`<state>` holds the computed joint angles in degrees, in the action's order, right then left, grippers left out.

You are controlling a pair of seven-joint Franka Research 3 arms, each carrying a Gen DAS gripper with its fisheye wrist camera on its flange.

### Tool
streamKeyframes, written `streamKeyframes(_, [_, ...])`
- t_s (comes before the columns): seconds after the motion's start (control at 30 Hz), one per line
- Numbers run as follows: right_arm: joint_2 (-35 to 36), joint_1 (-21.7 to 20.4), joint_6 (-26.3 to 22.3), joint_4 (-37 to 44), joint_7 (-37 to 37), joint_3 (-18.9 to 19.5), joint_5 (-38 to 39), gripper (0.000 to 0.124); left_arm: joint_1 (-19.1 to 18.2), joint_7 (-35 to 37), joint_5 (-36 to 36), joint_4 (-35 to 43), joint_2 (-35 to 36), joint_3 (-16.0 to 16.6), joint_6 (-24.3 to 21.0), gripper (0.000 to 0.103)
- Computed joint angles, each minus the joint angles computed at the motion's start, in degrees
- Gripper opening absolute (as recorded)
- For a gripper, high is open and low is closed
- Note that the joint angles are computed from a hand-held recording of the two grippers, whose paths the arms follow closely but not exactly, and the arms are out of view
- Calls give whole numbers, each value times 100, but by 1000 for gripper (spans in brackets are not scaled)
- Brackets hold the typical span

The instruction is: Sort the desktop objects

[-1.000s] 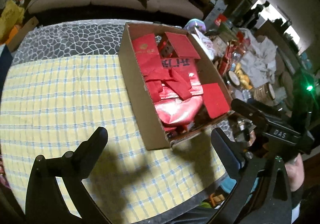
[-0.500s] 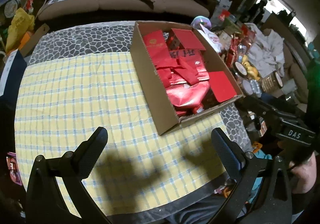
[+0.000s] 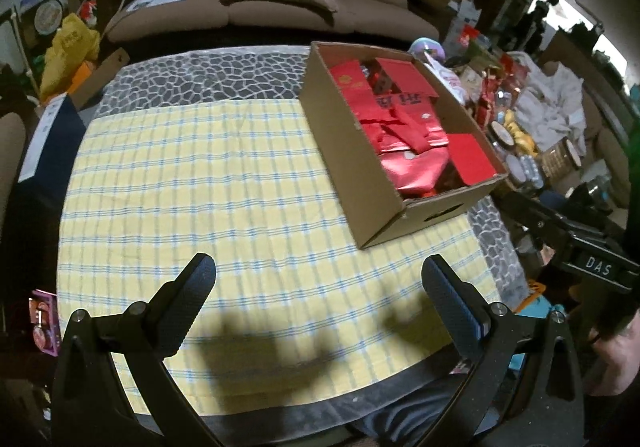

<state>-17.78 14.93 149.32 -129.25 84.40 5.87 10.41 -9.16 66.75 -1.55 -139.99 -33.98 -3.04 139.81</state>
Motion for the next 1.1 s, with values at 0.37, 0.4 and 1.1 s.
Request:
streamKeyframes(0.37, [-119, 309, 838, -563, 308, 268, 115, 103, 482, -570, 797, -859, -673, -180, 289, 103])
streamKeyframes(0.4, [-97, 350, 880, -587, 333, 281, 140, 103, 499, -585, 844, -933, -719, -157, 315, 103])
streamKeyframes(1.1, [1054, 999, 1638, -580, 592, 463, 156, 103, 979, -583, 1029, -1866, -593, 225, 1269, 103])
